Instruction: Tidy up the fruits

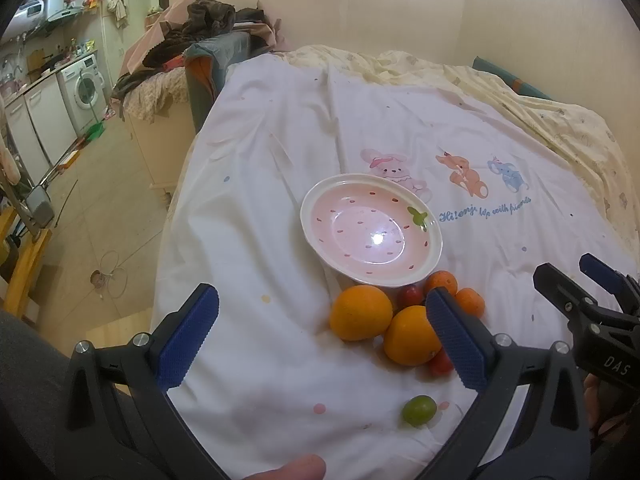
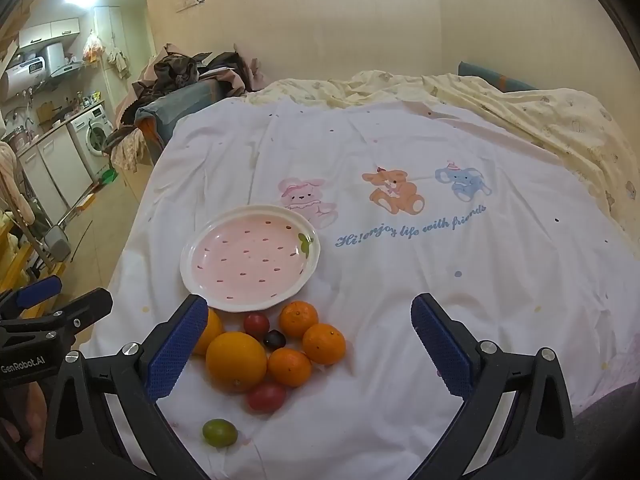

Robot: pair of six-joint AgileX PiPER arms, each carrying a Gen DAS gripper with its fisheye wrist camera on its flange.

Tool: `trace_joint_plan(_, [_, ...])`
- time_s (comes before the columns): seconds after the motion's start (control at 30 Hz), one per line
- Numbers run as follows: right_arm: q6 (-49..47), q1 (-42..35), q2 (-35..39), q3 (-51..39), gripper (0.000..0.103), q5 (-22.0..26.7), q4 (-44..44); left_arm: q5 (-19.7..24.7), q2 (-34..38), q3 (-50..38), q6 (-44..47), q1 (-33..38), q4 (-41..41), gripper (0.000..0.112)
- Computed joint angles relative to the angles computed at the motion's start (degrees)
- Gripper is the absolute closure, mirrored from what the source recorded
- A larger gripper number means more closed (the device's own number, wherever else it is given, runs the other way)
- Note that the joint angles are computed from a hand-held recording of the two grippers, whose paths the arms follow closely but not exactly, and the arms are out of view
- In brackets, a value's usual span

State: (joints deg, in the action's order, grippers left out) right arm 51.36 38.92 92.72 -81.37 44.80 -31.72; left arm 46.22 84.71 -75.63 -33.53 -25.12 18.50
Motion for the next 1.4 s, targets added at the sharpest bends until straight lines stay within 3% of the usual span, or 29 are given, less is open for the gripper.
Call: trace_joint_plan(1.4, [-0.20, 0.14, -0.75, 0.05, 0.000, 0.58, -0.18, -0.19, 1.11, 0.40, -2.20, -0.46, 0.63, 0.010])
